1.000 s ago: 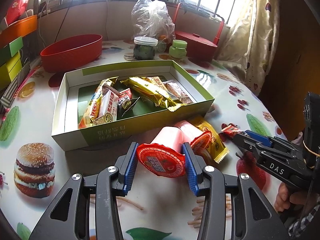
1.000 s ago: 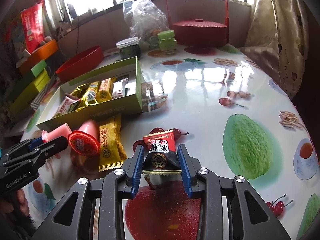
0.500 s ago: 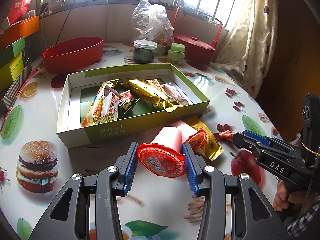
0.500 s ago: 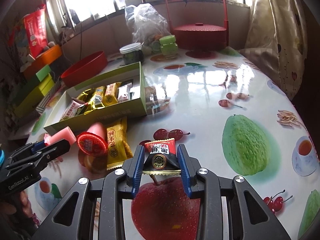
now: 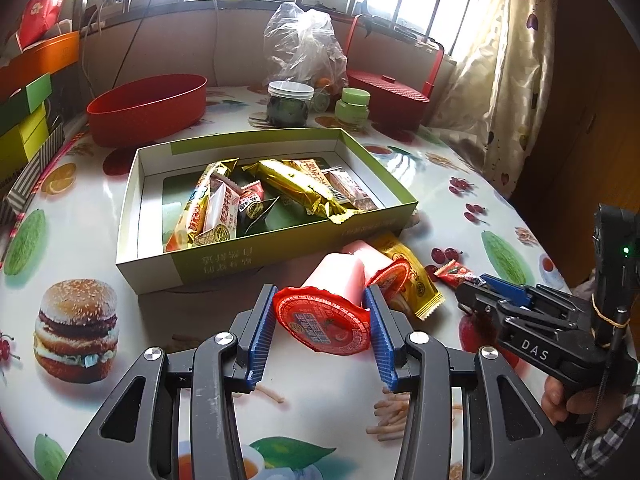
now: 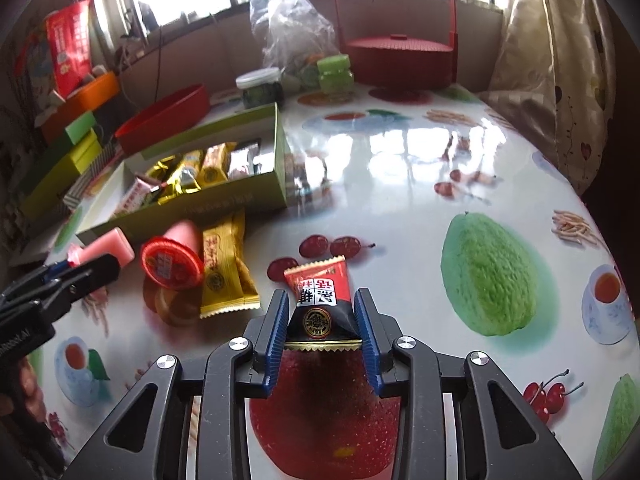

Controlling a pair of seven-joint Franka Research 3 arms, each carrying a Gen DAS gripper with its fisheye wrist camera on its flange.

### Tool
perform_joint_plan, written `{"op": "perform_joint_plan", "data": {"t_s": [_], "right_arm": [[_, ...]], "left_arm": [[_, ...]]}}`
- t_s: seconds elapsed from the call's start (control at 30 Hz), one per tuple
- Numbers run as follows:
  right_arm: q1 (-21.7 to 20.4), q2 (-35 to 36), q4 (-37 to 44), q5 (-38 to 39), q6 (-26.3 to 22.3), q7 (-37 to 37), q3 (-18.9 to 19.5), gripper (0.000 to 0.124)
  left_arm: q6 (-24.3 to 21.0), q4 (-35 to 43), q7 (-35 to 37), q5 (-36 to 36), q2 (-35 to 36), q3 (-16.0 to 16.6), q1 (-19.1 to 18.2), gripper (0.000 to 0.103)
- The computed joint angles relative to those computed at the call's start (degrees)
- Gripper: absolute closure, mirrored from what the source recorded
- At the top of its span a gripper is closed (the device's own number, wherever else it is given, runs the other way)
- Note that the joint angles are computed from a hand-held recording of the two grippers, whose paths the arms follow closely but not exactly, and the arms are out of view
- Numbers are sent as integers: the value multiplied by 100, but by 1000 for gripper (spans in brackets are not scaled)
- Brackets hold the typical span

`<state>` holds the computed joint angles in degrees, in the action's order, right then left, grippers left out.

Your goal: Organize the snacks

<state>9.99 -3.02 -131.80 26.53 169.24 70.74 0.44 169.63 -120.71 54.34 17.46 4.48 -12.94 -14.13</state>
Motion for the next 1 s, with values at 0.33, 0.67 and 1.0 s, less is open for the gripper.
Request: {"op": "perform_joint_plan", "data": {"t_s": [0.33, 0.67, 1.0], "right_arm": [[-90, 202, 134, -1311, 66, 782, 50, 83], [-66, 156, 63, -1256, 214, 787, 38, 100], [32, 66, 76, -643, 349, 285, 43, 102]], "left_arm": [[-5, 12, 59, -78, 27, -10, 5, 58], [1, 29, 65, -75, 33, -10, 3, 58], [8, 50, 104, -119, -20, -7, 12, 58]]}}
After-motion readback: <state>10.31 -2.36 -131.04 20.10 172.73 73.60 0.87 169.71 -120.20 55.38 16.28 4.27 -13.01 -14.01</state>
